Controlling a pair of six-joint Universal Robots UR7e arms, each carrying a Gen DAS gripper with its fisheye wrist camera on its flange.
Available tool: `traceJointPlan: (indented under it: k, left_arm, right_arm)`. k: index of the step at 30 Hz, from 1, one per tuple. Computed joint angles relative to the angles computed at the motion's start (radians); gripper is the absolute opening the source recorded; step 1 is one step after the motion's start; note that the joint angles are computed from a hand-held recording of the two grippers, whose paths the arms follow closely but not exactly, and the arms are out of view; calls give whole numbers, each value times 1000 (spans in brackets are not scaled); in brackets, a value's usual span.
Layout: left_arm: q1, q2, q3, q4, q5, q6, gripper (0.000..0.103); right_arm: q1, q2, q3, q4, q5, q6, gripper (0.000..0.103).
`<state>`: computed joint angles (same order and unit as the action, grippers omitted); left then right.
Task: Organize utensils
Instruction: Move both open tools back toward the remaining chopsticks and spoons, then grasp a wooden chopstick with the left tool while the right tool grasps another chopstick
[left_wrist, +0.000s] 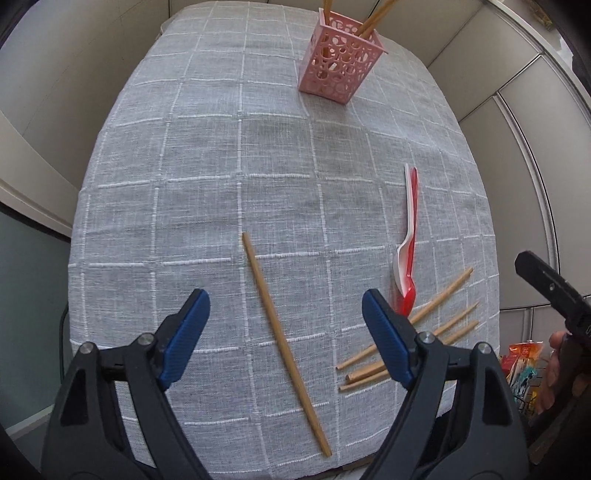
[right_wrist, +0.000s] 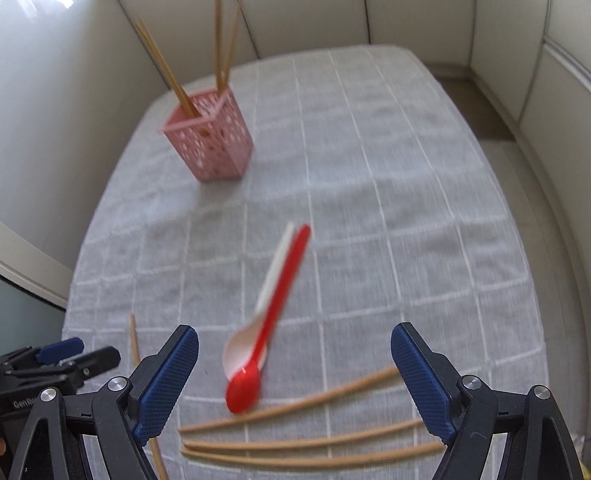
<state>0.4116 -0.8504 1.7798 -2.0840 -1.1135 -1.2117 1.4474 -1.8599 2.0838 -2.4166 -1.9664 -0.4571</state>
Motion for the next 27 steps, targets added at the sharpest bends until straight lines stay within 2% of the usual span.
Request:
traceJointPlan:
  k: [4,9,12,16,17,18,20,24,27]
  left_arm:
    - [13,27,-17,13,-2,4,69]
    - [42,76,-55,83,-12,-9,41]
    - [50,93,-68,116,-5,-25,33]
    - [47,106,-83,144,32,-30,22]
    - [46,107,-85,145,38,-31,18]
    - [48,108,-84,137,42,-23,9]
    - [51,109,-80,121,46,-18,9]
    - [64,111,-88,115,60,-11,7]
    - [74,104,-79,75,63,1,5]
  right_arm:
    - [-16,6,10,5,-52,-15,89]
    - [-28,7,7,78,-56,-62,89]
    - [-37,15,1,114,-68,-67,89]
    - [-72,30,-19,129,-82,0,89]
    - [-87,34,-32,148,-69,26,89]
    - [-103,39,-44,169,-54,55,89]
    - [-127,53,-63,193,-39,107,89]
    - [-159,96,-88,200,-60,207,89]
    - [-189,120,-111,222,-35,288,84]
